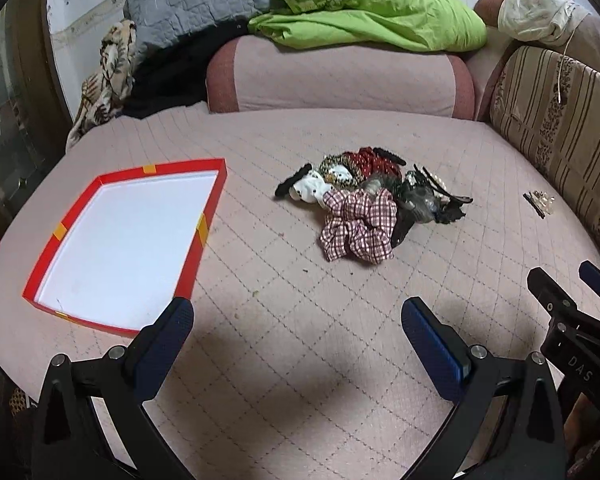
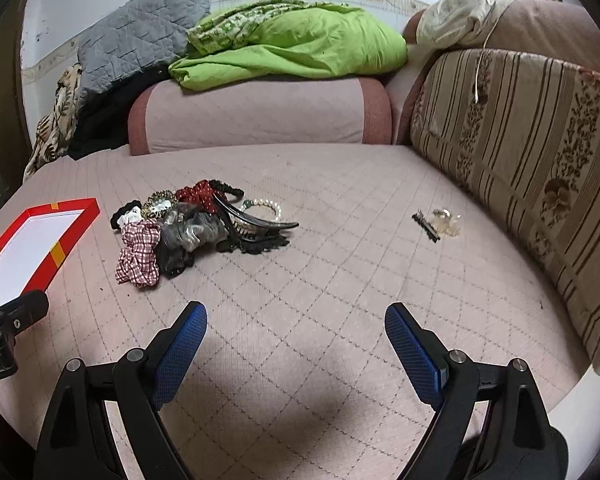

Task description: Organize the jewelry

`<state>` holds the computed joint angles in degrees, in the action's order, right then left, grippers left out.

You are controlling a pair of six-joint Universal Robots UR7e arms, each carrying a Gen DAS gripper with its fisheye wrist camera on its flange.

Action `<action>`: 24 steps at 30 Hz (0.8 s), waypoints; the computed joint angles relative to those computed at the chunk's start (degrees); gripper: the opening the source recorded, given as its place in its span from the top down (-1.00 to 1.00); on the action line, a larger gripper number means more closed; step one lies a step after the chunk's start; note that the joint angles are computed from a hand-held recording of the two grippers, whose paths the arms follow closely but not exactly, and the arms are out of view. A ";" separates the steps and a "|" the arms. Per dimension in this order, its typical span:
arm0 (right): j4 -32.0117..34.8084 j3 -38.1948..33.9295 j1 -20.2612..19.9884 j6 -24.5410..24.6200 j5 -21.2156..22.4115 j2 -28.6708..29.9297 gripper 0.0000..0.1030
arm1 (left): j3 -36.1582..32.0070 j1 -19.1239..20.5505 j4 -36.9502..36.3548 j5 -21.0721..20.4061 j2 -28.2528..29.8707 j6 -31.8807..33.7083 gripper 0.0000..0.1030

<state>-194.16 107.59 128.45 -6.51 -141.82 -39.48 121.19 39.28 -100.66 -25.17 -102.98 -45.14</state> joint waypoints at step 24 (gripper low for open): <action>9.33 -0.49 -3.03 5.66 5.27 -1.55 -0.81 | -3.47 6.60 -7.28 -4.26 1.89 6.66 -0.98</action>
<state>-184.82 107.11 125.42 -0.85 -136.55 -41.04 117.73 45.88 -107.94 -29.43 -101.10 -38.48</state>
